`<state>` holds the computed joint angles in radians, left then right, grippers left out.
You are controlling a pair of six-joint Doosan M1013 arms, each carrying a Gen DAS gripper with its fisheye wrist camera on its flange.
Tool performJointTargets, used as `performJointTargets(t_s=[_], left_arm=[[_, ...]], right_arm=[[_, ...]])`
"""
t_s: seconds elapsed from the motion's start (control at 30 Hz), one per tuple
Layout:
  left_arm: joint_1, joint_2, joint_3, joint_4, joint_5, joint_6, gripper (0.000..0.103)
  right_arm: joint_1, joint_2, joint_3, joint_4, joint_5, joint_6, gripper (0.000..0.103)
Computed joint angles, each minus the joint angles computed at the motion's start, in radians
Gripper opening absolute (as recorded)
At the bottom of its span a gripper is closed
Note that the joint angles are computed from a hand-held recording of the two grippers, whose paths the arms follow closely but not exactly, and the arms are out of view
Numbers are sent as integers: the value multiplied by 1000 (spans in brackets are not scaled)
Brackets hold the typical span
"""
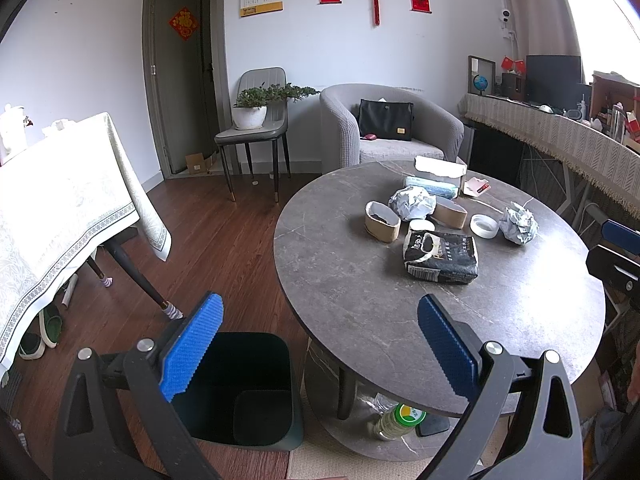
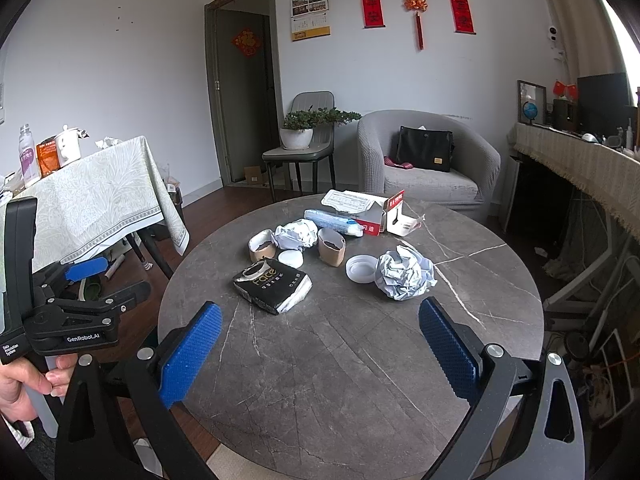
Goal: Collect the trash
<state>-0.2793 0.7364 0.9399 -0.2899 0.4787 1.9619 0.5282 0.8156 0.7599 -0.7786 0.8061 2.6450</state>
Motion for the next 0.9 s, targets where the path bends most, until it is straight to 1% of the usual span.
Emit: performJointTargets(t_s=[0.9], left_arm=[[-1, 1, 8, -7, -5, 8, 100]], right_arm=[[-1, -3, 6, -2, -6, 5, 100]])
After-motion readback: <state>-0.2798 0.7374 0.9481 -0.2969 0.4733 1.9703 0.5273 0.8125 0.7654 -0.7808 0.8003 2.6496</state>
